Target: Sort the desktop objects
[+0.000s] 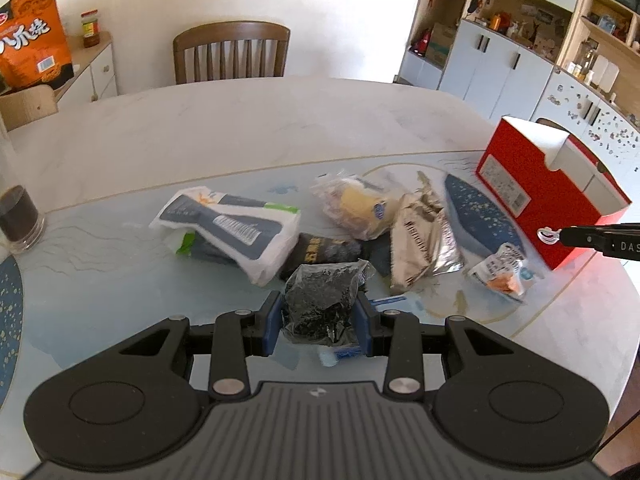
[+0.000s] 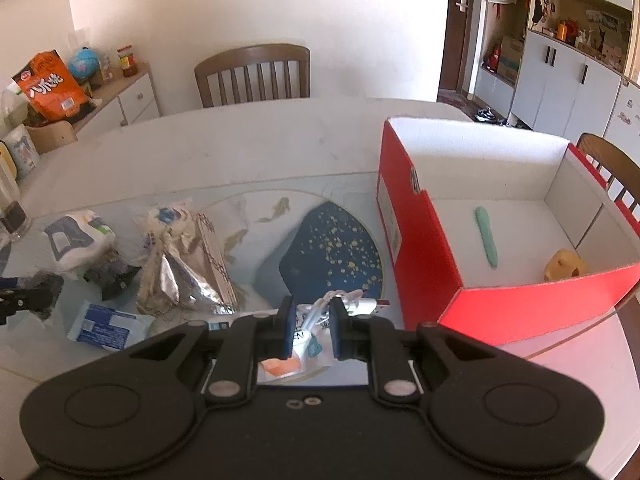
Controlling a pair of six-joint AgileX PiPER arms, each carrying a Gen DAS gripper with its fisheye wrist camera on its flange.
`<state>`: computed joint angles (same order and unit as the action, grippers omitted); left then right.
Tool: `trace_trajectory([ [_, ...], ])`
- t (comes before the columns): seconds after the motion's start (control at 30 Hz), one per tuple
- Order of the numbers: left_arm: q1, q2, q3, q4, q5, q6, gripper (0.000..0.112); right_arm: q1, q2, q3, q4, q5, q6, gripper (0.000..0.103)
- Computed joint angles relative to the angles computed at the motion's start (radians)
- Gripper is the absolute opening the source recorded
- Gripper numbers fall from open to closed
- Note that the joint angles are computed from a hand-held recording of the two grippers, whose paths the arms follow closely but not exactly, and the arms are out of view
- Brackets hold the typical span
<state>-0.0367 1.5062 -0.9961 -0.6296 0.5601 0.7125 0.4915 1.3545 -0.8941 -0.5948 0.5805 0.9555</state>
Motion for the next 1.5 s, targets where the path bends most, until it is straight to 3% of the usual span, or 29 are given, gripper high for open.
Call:
trace_trajectory([
  [0.5, -0.132, -0.047, -0.09, 0.068, 0.059, -0.12, 0.036, -0.05, -0.132, -0.015, 0.068, 0.023, -0.13, 0.016],
  [0.73, -0.221, -0.042, -0.136, 0.127, 0.052, -0.218, 0.036, -0.142, -0.178, -0.035, 0.161, 0.003, -0.292, 0.016],
  [1.2, -0.44, 0.056, -0.297, 0.327, 0.022, -0.497, 0.036, -0.457, -0.191, -0.043, 0.594, -0.067, -0.863, 0.016],
  [1.5, -0.566, 0.154, -0.436, 0.461, 0.032, -0.664, 0.036, -0.653, -0.165, -0.051, 0.922, -0.057, -1.266, 0.016],
])
